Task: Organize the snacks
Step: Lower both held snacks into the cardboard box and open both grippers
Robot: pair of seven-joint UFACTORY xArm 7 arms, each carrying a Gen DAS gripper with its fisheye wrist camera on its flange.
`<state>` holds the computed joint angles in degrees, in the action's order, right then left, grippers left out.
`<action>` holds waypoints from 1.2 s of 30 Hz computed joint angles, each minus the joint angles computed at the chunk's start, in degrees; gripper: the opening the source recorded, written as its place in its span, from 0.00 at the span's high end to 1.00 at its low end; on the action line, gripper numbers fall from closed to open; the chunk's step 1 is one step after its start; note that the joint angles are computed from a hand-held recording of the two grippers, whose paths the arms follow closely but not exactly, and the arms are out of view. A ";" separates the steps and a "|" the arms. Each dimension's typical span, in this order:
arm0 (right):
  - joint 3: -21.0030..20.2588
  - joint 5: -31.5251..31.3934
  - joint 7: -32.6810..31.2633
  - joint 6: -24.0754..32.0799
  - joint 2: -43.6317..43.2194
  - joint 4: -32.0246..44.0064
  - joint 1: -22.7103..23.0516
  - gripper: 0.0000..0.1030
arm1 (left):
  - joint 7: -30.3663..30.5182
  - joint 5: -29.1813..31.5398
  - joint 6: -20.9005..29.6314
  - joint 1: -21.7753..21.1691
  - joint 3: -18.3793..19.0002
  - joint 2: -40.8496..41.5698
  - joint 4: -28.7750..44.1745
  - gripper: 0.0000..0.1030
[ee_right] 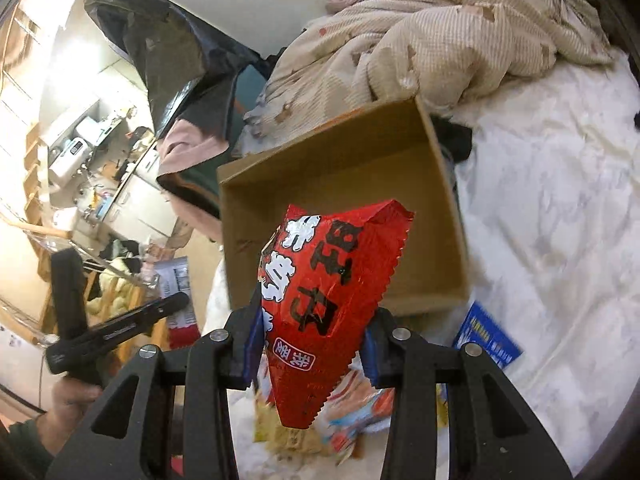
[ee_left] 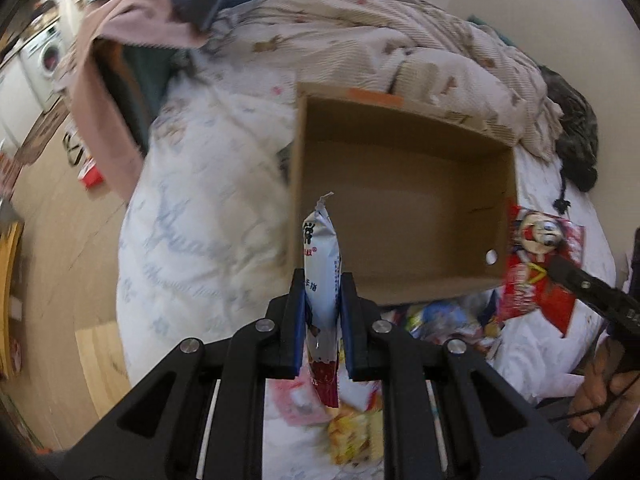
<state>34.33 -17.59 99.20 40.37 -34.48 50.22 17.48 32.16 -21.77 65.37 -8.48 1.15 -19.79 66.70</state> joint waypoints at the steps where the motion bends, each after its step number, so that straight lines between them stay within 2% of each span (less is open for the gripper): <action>1: -0.56 0.09 -0.57 0.19 0.33 -0.06 0.03 0.60 | -0.16 -0.07 -0.35 -0.34 -0.52 0.26 0.30 0.88; 5: -1.70 -0.51 -3.50 2.30 3.28 1.31 0.06 0.60 | -0.30 -0.26 -3.99 -1.92 -2.40 2.78 1.20 0.88; 8: -3.32 -0.80 -4.61 1.32 5.08 0.97 0.46 0.60 | 0.43 -2.34 -6.17 -3.00 -2.57 3.80 0.45 0.88; 14: -6.43 -1.25 -7.49 -0.45 8.46 0.85 1.50 0.60 | 2.24 -1.52 -10.96 -4.52 -3.72 4.01 -2.56 0.88; 18: -7.82 -1.29 -8.31 -2.54 10.39 0.45 1.92 0.60 | 1.25 -1.25 -10.40 -4.57 -3.71 5.62 -2.05 0.88; 23: -9.00 -0.79 -8.95 -3.60 12.23 0.30 2.98 0.60 | -0.23 1.16 -13.00 -4.34 -4.59 6.41 -2.75 0.88; 32: -9.77 -1.14 -9.41 -5.71 12.99 -0.08 3.76 0.57 | -2.70 3.54 -14.35 -4.18 -4.97 6.88 -3.23 0.87; 33: -9.57 -1.18 -8.79 -5.00 12.90 -0.07 3.54 0.55 | -2.70 3.31 -13.63 -4.23 -4.75 7.16 -2.82 0.83; 34: -9.54 -1.00 -8.38 -3.99 12.72 -0.09 3.48 0.47 | -2.53 2.81 -12.79 -4.30 -4.52 7.28 -2.54 0.70; 35: -9.23 -1.21 -7.70 -2.24 12.43 0.12 3.24 0.41 | -2.07 2.00 -11.85 -4.35 -4.19 7.29 -2.35 0.52; 36: -8.55 -1.95 -6.77 0.73 12.04 0.75 2.80 0.29 | -1.86 1.62 -11.91 -4.34 -4.13 6.90 -2.69 0.44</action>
<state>25.78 -19.54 92.43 41.10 -22.44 50.96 20.28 30.30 -20.15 53.46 -12.81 -2.99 -12.88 64.01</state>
